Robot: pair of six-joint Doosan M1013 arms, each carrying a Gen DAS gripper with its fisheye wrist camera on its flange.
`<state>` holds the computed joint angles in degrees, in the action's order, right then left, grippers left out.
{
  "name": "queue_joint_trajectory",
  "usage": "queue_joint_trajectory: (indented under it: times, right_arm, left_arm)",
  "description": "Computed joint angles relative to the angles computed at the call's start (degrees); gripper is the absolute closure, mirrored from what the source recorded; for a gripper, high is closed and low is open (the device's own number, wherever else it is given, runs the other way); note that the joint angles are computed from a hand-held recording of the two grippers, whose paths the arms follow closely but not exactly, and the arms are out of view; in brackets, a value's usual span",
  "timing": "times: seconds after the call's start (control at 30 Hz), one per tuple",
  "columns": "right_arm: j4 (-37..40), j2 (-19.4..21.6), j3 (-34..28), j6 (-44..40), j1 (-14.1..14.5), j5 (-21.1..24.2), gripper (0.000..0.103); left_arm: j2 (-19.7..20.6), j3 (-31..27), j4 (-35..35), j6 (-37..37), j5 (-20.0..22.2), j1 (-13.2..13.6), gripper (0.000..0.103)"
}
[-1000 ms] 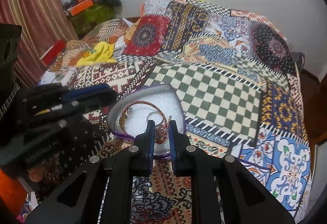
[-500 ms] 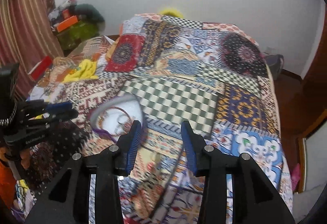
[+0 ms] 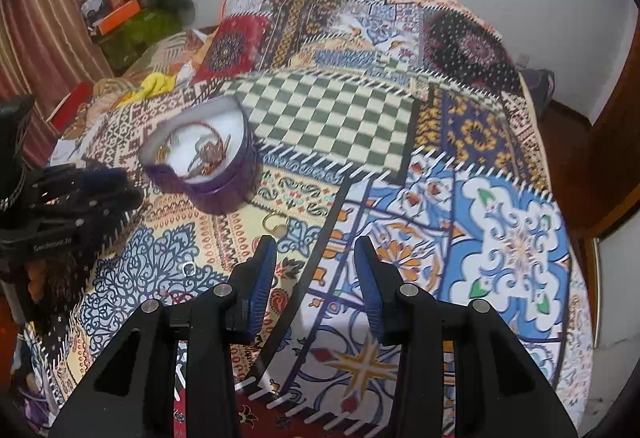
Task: Organize jewelry
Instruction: 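Close the left gripper on the gold ring beside the tin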
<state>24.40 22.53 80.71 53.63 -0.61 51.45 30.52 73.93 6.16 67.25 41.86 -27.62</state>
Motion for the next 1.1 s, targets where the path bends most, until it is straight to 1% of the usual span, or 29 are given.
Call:
queue_joint_trajectory:
  times: [0.13,0.3,0.37,0.43,0.53,0.63,0.7,0.73,0.8,0.83,0.87,0.9,1.1]
  right_arm:
    - [1.2,1.0,-1.0,-1.1,0.0,3.3,0.066]
    - [-0.4,1.6,-1.7,-2.2,0.7,3.5,0.066]
    - [-1.5,1.9,-2.1,-2.3,1.0,3.6,0.066]
    - [-2.0,2.2,-2.3,-2.8,1.2,3.7,0.066]
    - [-2.5,2.4,-2.3,-3.7,1.5,3.5,0.068]
    - [-2.5,2.5,-2.4,-4.6,1.7,3.4,0.074]
    - [-2.1,2.5,-2.4,-5.3,1.7,3.6,0.081]
    - [-1.9,2.5,-2.5,-5.6,1.7,3.7,0.083]
    - [-1.7,2.6,-2.6,-6.1,1.7,4.0,0.094]
    - [-1.6,2.6,-2.5,-6.3,1.8,4.0,0.094]
    - [-1.6,2.5,-2.5,-6.4,1.8,3.8,0.095]
    - [-1.5,2.4,-2.3,-6.5,1.8,3.6,0.095]
    - [0.1,1.6,-1.6,-6.6,1.4,2.6,0.096]
  left_arm:
    - [0.4,-0.3,0.3,-0.7,-0.5,0.2,0.057]
    - [1.0,-0.8,1.0,-1.0,-0.8,0.2,0.057]
    - [1.0,-0.6,1.3,-0.8,-1.3,0.1,0.063]
    - [1.0,-0.4,1.7,-0.9,-1.7,0.1,0.071]
    - [0.9,-0.2,1.8,-1.4,-2.0,0.2,0.079]
    - [0.9,-0.1,1.4,-1.4,-2.2,0.3,0.079]
    - [0.9,-0.1,2.8,-2.2,-2.1,0.1,0.079]
    - [0.8,-0.1,3.6,-2.6,-2.0,-0.1,0.079]
    - [0.8,0.0,4.7,-3.2,-1.8,-0.4,0.079]
    - [0.7,0.0,4.7,-3.4,-1.8,-0.4,0.079]
    - [0.6,0.1,4.3,-3.3,-1.9,-0.4,0.083]
    - [0.5,0.2,3.5,-2.8,-2.1,-0.3,0.095]
    - [-0.1,0.8,2.2,-2.7,-2.1,-0.1,0.095]
